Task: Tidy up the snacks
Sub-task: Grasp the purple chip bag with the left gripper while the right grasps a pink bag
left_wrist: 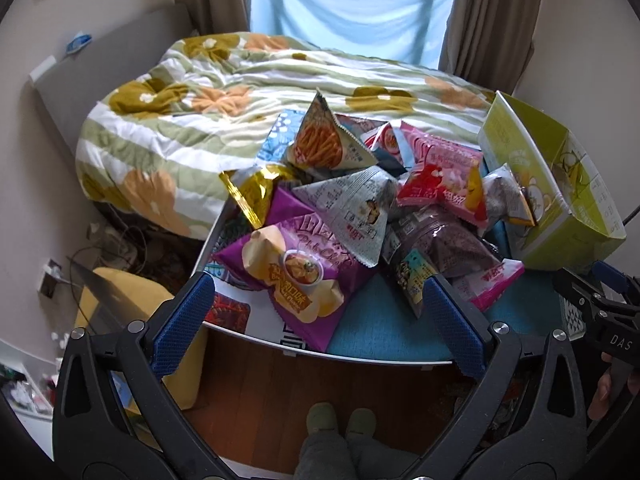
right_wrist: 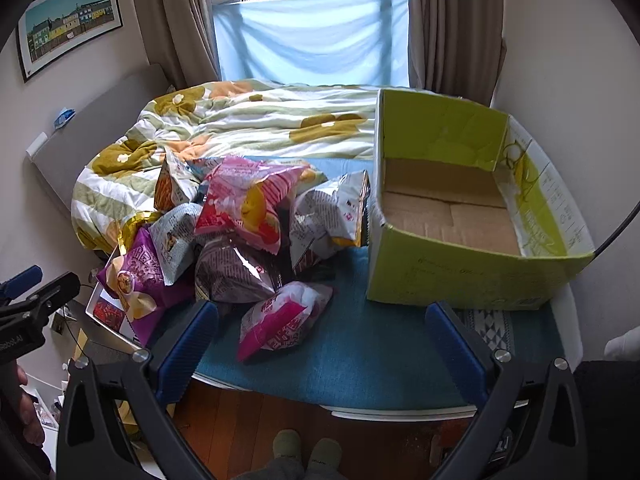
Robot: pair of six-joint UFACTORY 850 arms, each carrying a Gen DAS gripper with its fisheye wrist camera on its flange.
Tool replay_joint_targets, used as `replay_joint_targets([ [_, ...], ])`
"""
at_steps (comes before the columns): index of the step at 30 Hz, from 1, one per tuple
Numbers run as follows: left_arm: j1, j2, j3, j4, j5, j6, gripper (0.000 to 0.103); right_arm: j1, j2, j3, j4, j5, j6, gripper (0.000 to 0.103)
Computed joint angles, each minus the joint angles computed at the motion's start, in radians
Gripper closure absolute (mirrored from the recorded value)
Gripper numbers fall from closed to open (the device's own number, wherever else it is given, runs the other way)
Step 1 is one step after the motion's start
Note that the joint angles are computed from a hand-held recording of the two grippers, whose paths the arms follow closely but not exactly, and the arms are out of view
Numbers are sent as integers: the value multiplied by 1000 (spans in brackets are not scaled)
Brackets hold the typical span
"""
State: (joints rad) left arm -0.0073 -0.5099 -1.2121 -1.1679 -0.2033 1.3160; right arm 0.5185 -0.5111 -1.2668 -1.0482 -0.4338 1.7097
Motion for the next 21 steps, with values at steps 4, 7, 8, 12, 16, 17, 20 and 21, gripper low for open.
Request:
replay_joint_targets([
  [4, 16, -108, -84, 103, -45, -123, 1, -18, -79, -47, 66, 35, -49, 0],
  [7, 31, -181, -151, 178, -98, -205, 1, -21, -135, -87, 102, 43, -78, 0],
  [8, 37, -204, -172, 191, -118, -223, 1, -22, -152, -101, 117, 43, -91, 0],
  [12, 58, -282, -254, 226, -215, -289, 1, -28, -214, -153, 179, 50, -150, 0],
  [16, 70, -342, -325, 204, -303, -294, 1, -33, -254, -193, 233, 53, -196, 0],
  [17, 72, -353, -341, 204, -317, -300, 1, -36, -260, -198, 243, 57, -201, 0],
  [20, 75, -377, -373, 213, -344, -320, 1, -45, -278, -213, 285, 64, -227, 0],
  [21, 77, -381, -378, 210, -352, -319, 6, -46, -281, -214, 290, 68, -228, 0],
])
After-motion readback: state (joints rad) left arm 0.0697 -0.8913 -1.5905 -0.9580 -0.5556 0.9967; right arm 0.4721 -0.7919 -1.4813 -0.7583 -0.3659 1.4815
